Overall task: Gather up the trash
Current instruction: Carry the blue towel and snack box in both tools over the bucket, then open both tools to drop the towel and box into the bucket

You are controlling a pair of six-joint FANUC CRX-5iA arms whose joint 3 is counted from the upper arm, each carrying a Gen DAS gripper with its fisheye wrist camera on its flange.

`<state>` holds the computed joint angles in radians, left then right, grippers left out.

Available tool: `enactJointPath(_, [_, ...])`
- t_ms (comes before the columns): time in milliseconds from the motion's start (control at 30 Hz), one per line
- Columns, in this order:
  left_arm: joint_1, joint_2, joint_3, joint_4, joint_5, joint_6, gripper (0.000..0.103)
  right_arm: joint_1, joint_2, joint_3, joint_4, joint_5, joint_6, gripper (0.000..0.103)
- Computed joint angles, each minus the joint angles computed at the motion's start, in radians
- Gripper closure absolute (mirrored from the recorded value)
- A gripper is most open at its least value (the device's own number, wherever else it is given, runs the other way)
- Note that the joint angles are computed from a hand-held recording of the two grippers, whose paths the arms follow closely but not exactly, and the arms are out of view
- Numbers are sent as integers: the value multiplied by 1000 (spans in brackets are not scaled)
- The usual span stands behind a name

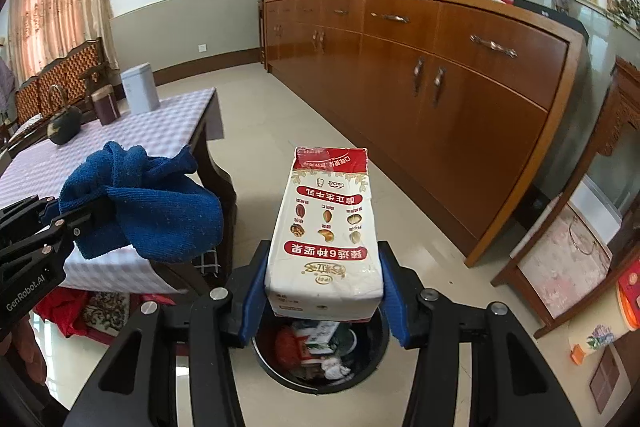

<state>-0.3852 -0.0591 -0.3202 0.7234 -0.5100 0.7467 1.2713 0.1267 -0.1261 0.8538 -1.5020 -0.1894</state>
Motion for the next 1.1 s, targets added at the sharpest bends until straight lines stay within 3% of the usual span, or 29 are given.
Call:
enactJointPath(500, [-80,107,-4,-9,-1,5,79,-21,-77,-185,-87,118,-66,50])
enactJointPath(1033, [-113,276,64,-99,-42,74,79,-108,-61,-327,-192,398,53,50])
enactJointPath(1067, [-116,284,63,-90,-45,70,78,-118,-57,-330,-198,422,78,50])
enactJointPath(1100, [-117,296,67,-75,-54,62,70,-130,-55,-332,-214,451,109,50])
